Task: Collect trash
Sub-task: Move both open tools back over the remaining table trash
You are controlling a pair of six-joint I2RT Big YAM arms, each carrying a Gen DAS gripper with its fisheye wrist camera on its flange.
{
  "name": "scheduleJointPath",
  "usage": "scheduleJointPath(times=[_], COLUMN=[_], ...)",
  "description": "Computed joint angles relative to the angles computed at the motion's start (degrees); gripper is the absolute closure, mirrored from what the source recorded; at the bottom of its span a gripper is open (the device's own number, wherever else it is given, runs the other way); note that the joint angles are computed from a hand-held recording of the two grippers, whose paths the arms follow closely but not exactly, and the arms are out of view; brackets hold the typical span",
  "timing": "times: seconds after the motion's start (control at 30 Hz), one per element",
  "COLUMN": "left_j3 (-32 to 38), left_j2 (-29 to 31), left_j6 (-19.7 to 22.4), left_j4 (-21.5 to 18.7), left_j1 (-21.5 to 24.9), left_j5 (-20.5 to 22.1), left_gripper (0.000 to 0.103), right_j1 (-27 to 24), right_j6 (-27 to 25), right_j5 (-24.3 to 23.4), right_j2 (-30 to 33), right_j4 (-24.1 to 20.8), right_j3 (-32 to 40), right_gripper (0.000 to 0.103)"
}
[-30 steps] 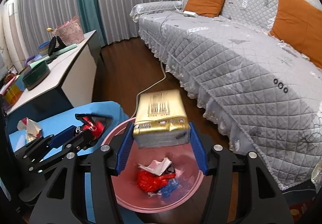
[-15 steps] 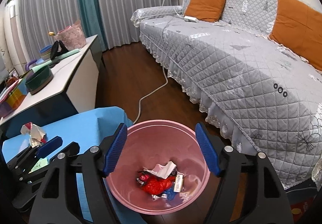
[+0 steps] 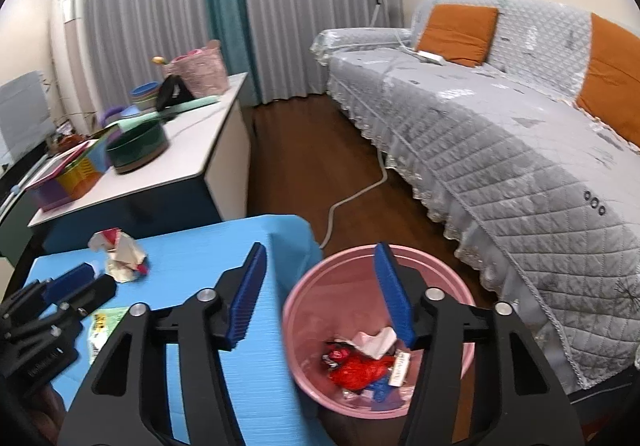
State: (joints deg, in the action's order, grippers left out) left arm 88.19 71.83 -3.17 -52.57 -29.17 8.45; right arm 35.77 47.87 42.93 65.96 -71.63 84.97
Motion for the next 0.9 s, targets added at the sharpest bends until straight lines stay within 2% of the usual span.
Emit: scheduleJointPath(times=[0.2, 0.53, 0.9], left_j3=[0.1, 0.8, -0.2], left_j2=[-2.4, -2.7, -2.1], left_j6=[2.1, 6.2, 1.8], left_j4=[-1.0, -1.3, 2.6], left_j1=[6.8, 18.2, 28.3], left_j5=[2.2, 5.8, 6.7], left_gripper=[0.056, 0.060, 0.062], right_j1=[2.7, 5.9, 11.7], right_j6=[-2.1, -5.0, -9.2], right_j5=[-0.8, -4.6, -9.0], right_j2=[2.4, 7.4, 18.7], right_j4=[3.5, 8.8, 12.9], right_j3=[1.5, 3.7, 9.9], right_gripper=[0.062, 0.064, 0.064])
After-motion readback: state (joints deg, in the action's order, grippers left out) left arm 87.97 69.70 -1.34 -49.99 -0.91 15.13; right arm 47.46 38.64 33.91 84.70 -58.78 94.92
